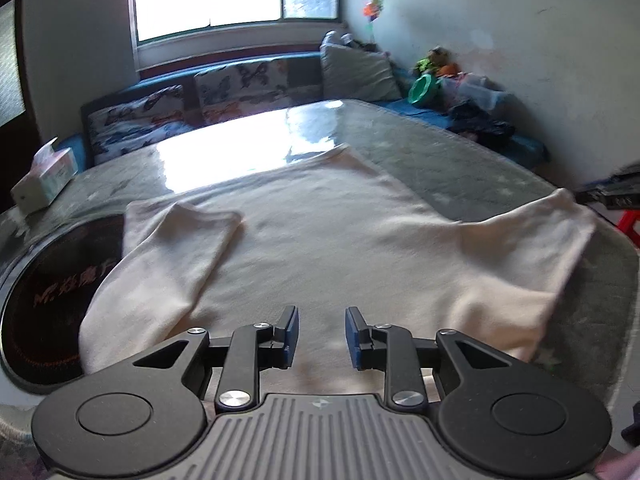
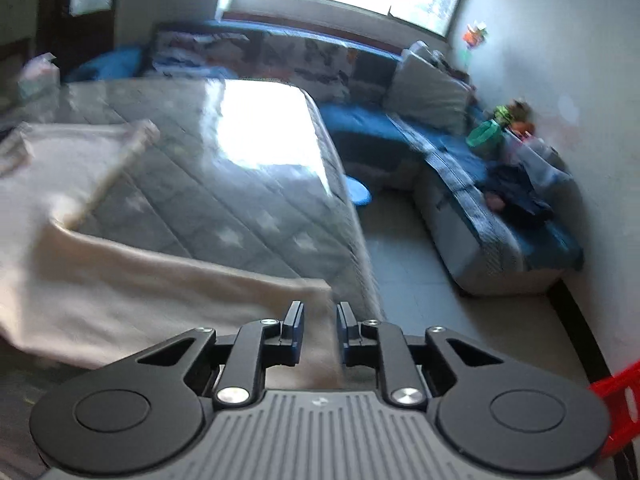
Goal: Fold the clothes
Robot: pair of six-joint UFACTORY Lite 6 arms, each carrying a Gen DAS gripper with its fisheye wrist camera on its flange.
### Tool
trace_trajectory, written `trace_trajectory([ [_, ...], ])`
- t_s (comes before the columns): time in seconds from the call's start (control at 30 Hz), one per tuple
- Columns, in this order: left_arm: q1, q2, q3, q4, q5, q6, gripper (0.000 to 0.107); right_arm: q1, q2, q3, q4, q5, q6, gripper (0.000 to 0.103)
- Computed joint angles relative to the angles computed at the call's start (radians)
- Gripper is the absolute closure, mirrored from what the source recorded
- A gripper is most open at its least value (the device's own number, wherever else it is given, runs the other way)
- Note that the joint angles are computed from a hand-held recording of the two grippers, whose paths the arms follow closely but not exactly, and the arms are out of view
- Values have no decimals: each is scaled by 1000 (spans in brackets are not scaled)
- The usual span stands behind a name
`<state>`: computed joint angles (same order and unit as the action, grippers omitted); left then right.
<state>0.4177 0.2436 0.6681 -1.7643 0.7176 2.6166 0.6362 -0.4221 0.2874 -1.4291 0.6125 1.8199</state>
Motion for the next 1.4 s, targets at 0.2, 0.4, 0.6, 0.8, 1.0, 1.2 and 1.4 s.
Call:
trace_trajectory([
  [0.2,-43,-87,-90,75,63,-17,79,65,79,128,-161,-216,121,81],
  [0.4,-79,-102,-142,71,35,25,79,75,358,330,-718,-349,585,79],
  [0.6,28,-78,-57,126,38,-28,75,67,525,425,-1124,-356,950,79],
  [0.8,-50,46,127,-155,-81,48,71,73,600,464,-1197,-375,1010,73],
  [1.0,-186,251,354,-460,-224,227,70,92,641,497,-1220,-383,1028,69],
  [1.2,-237,402,514,-548,-281,252,71,96,653,503,-1248,-386,1062,66],
  [1.4,-215,417,542,-434,-253,125,100,90,656,504,-1277,-387,1085,65],
])
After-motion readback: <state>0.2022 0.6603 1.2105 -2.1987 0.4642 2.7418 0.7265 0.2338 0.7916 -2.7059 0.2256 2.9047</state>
